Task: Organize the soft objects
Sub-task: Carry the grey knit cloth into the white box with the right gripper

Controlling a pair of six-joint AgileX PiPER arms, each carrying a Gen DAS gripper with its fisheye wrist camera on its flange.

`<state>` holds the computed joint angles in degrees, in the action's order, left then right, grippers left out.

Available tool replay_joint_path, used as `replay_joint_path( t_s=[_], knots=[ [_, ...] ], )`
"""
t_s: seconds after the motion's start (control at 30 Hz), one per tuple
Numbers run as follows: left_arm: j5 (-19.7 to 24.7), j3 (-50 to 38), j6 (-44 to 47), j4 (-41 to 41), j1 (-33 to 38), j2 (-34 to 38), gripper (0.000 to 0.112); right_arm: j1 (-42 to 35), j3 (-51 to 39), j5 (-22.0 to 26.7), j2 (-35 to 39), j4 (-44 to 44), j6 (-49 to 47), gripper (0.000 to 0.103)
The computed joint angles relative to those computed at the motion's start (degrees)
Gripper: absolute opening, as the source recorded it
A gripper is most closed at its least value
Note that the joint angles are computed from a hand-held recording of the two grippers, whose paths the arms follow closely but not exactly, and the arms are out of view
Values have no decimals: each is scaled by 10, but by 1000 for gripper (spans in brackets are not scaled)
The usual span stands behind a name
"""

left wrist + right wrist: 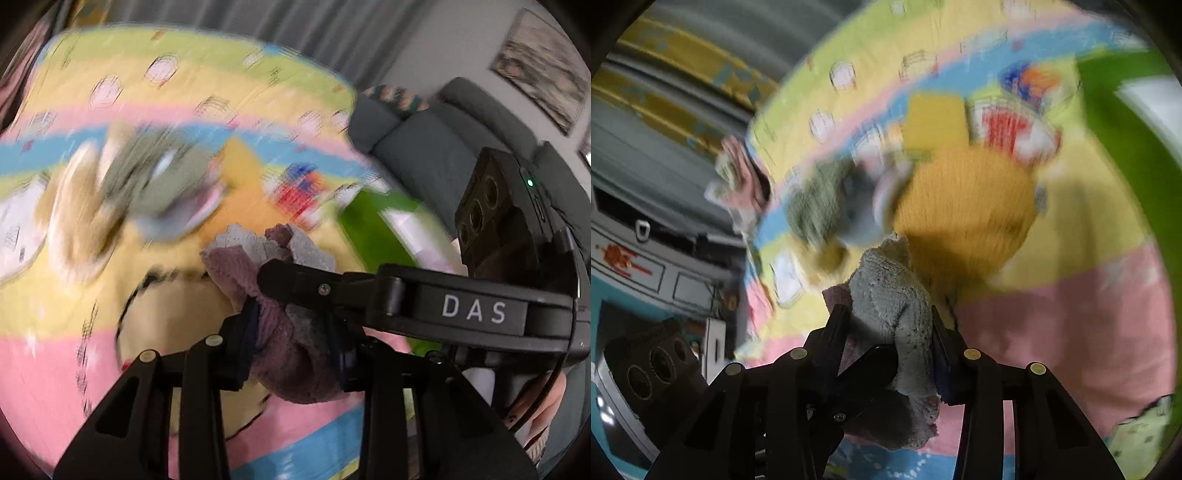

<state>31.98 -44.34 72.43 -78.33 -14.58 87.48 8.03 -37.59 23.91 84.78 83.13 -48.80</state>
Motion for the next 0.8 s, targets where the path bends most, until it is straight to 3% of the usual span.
replay_joint_path(
  t_s=[0.23, 0.4, 0.53, 0.73, 0.8],
  knots=[
    [-38, -86, 4, -22, -119, 17, 29, -90, 53, -56, -169, -59, 36, 43],
    [-45, -152, -4, -13, -182, 68, 28, -206, 69, -34, -218, -129, 79, 44],
    [-23, -203, -26, -5, -208, 121, 25, -254, 65, -48, -217, -197, 136, 43],
    [-17, -312, -197, 134, -260, 200, 24, -369, 61, -5, -173, -165, 85, 43],
    [-12, -343, -241, 175, -274, 223, 24, -384, 63, -11, -167, -175, 92, 43]
  ],
)
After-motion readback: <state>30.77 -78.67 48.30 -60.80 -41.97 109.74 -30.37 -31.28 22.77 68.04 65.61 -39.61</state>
